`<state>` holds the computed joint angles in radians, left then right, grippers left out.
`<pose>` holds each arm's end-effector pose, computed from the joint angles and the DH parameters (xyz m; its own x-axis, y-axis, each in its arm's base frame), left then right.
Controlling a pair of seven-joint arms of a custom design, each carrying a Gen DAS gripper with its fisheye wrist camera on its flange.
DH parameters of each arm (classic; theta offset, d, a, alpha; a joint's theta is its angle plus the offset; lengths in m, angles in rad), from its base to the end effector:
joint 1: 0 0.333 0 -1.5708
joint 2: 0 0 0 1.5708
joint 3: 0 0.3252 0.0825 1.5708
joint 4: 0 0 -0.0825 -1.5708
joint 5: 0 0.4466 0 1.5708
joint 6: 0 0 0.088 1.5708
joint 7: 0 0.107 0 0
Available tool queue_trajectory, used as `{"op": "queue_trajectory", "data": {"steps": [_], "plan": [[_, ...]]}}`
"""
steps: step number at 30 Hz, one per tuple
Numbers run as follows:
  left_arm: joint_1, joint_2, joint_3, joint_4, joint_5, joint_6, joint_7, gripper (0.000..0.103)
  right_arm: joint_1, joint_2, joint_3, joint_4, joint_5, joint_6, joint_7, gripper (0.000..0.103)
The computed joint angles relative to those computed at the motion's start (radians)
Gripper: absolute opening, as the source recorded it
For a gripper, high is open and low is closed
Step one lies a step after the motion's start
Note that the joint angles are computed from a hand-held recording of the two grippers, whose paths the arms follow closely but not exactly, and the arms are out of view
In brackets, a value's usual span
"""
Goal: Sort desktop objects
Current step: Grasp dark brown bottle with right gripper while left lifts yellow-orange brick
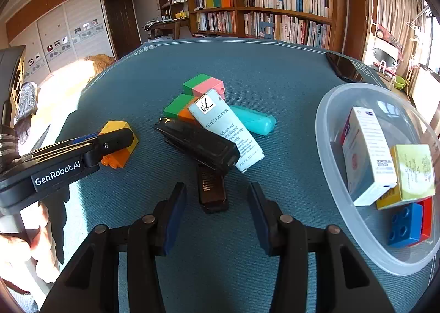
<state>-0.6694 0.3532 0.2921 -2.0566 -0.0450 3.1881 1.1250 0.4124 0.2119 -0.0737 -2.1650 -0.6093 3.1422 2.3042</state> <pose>0.6366 -0.2599 0.3279 -0.0432 -0.9686 0.2447 -0.7274 -0.1374 -0.6723 0.5901 0.2626 0.3408 0.2478 -0.9662 -0.0707 -0.7121 -0.1322 -0.6895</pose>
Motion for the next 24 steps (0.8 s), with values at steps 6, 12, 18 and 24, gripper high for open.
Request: {"op": "queue_trajectory", "data": {"steps": [6, 12, 18, 24], "plan": [[-0.083, 0.003, 0.085, -0.01, 0.002, 0.001, -0.033, 0.04, 0.048, 0.023, -0.05, 0.042, -0.067, -0.046, 0.081, 0.046], [-0.195, 0.001, 0.199, -0.04, -0.004, 0.039, -0.063, 0.038, 0.049, 0.021, -0.056, 0.05, -0.165, -0.051, 0.175, 0.032], [-0.277, 0.001, 0.267, -0.061, -0.078, 0.083, -0.009, 0.037, -0.083, 0.008, 0.071, 0.006, -0.032, 0.027, 0.069, 0.024], [-0.289, -0.005, 0.263, -0.064, -0.147, 0.11, 0.062, 0.037, -0.149, -0.029, 0.137, -0.065, 0.086, 0.145, -0.059, 0.023]]}}
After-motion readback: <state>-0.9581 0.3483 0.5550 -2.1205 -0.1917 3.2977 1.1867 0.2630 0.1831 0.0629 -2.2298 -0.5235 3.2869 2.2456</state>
